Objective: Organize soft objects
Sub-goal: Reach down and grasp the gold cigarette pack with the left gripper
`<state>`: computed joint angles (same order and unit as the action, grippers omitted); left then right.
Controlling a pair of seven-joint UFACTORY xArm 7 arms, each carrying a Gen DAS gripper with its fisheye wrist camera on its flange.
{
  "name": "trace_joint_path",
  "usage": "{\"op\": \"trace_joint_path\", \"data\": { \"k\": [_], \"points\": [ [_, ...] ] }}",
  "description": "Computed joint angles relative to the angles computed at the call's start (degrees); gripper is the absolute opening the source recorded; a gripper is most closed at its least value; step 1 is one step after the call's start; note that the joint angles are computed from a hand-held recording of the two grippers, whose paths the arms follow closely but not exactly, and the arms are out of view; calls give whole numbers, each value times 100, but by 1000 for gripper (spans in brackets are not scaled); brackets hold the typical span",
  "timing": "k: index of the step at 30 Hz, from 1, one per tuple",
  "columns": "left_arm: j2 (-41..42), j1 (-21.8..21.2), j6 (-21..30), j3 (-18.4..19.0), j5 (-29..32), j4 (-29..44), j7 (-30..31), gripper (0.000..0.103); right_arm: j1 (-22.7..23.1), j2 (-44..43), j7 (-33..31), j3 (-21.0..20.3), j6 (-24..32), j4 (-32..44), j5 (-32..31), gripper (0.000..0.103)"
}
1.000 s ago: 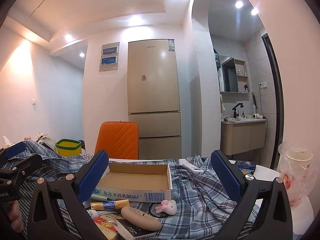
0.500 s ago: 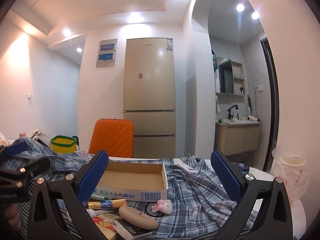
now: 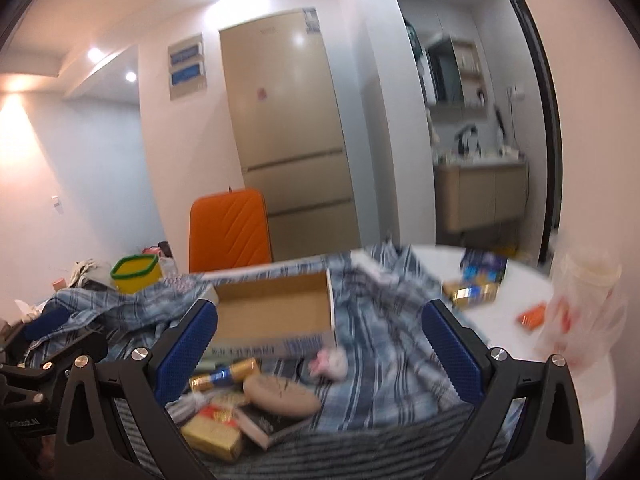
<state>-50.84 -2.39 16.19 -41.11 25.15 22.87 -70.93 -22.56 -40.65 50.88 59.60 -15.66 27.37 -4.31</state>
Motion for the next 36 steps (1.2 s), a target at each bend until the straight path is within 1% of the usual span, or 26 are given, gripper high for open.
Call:
{"op": "trace_joint_path", "data": {
  "k": [3, 5, 7, 9, 11, 12, 16, 18, 19, 20, 21, 24, 25, 26, 29, 30, 31, 32, 33, 35, 36],
  "points": [
    [110, -132, 277, -162, -119, 11, -198, 103, 51, 141, -51, -8, 155, -71, -75, 103],
    [249, -154, 338, -261, -136, 46, -384, 103, 145, 72, -87, -92, 195, -170, -132, 103],
    [488, -205, 278, -233, -143, 108, -492, 103, 202, -78, -127, -105, 306, -229, -199, 103],
    [798, -247, 52, -151, -129, 163, -548, 99, 158, -280, -108, -12, 426, -251, -270, 103],
    [1100, -304, -144, -77, -99, 249, -521, 90, 144, -386, -62, 18, 511, -258, -353, 103],
    [1217, -344, -161, -31, -78, 306, -465, 89, 103, -424, -22, 65, 544, -251, -389, 103],
    [1559, -282, -45, -17, 104, 581, -362, 86, 22, -302, 110, 47, 524, -231, -503, 103],
    [1842, -265, 191, 21, 149, 807, -324, 86, -59, -216, 192, 98, 440, -241, -498, 103],
    [1997, -238, 220, 47, 223, 876, -335, 84, -116, -149, 206, 146, 601, -174, -512, 103],
    [2145, -258, 199, 110, 275, 920, -357, 80, -157, -80, 223, 166, 713, -125, -546, 103],
    [2286, -278, 184, 159, 321, 954, -409, 79, -161, 5, 248, 144, 745, -111, -580, 103],
    [2670, -350, 170, 284, 517, 1026, -543, 74, -77, 164, 312, -31, 663, -169, -628, 103],
    [2789, -393, 222, 317, 594, 1078, -562, 70, -65, 207, 306, -65, 642, -177, -643, 103],
    [2872, -414, 293, 318, 709, 1132, -609, 68, -58, 248, 295, -76, 644, -174, -657, 103],
    [3007, -567, 491, 408, 1006, 1243, -731, 66, -117, 369, 266, -12, 676, -129, -701, 103],
    [3038, -651, 551, 485, 1049, 1263, -748, 65, -132, 408, 254, 0, 673, -115, -715, 103],
    [3044, -730, 603, 561, 1091, 1264, -785, 58, -138, 441, 245, 3, 659, -112, -723, 103],
    [2994, -820, 651, 634, 1108, 1238, -863, 47, -158, 476, 237, 10, 630, -106, -725, 103],
    [2899, -921, 575, 751, 1117, 1156, -947, 44, -146, 502, 227, -5, 611, -111, -718, 103],
    [2683, -1106, 311, 963, 1097, 968, -1038, 43, -136, 553, 203, -23, 570, -122, -696, 103],
    [2619, -1159, 286, 996, 1068, 930, -1026, 43, -130, 570, 193, -27, 556, -130, -679, 103]
  ]
}}
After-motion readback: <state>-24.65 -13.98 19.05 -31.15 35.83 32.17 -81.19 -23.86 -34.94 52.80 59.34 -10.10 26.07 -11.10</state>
